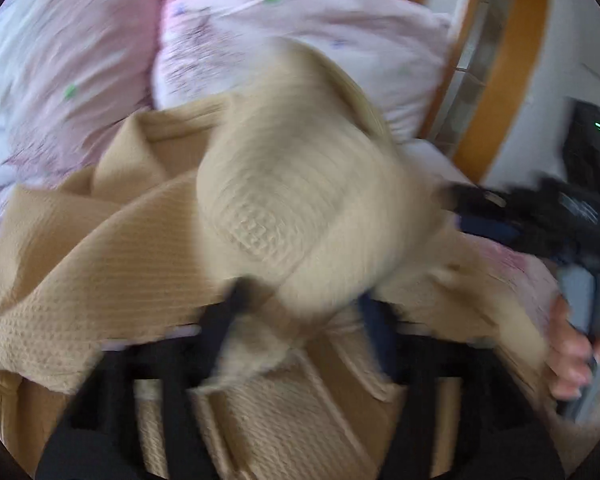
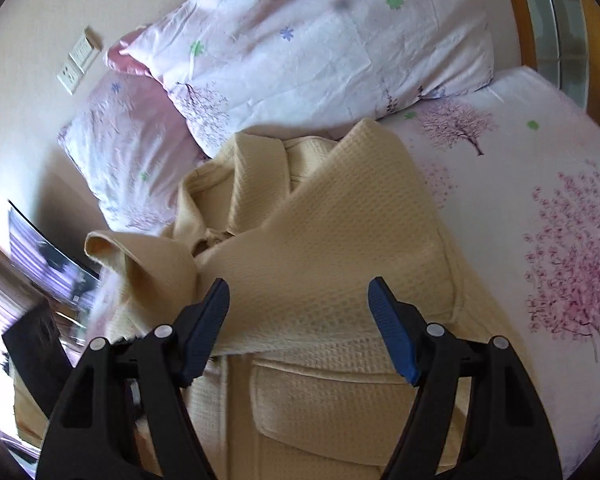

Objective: Fold large clothes

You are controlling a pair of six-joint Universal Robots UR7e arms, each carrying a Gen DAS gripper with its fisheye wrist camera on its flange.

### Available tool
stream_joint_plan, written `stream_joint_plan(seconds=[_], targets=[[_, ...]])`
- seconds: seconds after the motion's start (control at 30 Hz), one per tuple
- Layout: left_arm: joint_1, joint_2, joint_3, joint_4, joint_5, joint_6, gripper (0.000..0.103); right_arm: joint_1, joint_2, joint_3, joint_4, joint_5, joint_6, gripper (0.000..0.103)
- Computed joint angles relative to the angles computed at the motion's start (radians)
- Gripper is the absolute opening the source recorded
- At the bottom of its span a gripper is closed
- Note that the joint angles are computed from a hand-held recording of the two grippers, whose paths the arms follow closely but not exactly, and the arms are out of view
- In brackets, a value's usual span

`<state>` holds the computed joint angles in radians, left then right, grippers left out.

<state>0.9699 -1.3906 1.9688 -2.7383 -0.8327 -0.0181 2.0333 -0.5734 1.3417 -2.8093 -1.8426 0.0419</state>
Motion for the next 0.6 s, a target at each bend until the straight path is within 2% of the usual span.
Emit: stream_joint_plan(seconds=[0.03, 0.1, 0.17, 0.2, 0.3, 0.43, 0.47, 0.57, 0.6], targets=[[-0.016, -0.020, 0.021, -0.006, -0.007, 0.021, 0.076, -0.003, -0.004, 0.000, 0.009, 0.025, 0.008, 0.072], [-0.050, -0.057, 0.045, 0.019, -0.009, 0.058, 0.089, -0.015, -0.011, -0.004, 0.042, 0.101, 0.032, 0.072], [-0.051, -0.110, 0.071, 0.014, -0.018, 0.105, 0.090, -0.027, -0.012, -0.017, 0.098, 0.174, 0.052, 0.073], [-0.060, -0.149, 0.090, 0.015, 0.001, 0.123, 0.091, -0.030, -0.008, -0.029, 0.131, 0.196, 0.064, 0.073], [-0.048, -0.218, 0.109, 0.020, 0.095, 0.130, 0.092, -0.028, 0.014, -0.063, 0.211, 0.206, 0.073, 0.073], [-0.016, -0.278, 0.099, 0.104, 0.238, 0.041, 0.092, -0.030, 0.037, -0.088, 0.267, 0.244, 0.065, 0.074], [0.007, -0.289, 0.084, 0.151, 0.253, -0.005, 0.092, -0.025, 0.047, -0.099, 0.278, 0.226, 0.056, 0.079], [0.059, -0.295, 0.055, 0.214, 0.263, -0.090, 0.092, -0.017, 0.086, -0.142, 0.305, 0.169, 0.055, 0.080], [0.079, -0.301, 0.044, 0.242, 0.257, -0.128, 0.092, -0.018, 0.097, -0.152, 0.304, 0.170, 0.056, 0.070]])
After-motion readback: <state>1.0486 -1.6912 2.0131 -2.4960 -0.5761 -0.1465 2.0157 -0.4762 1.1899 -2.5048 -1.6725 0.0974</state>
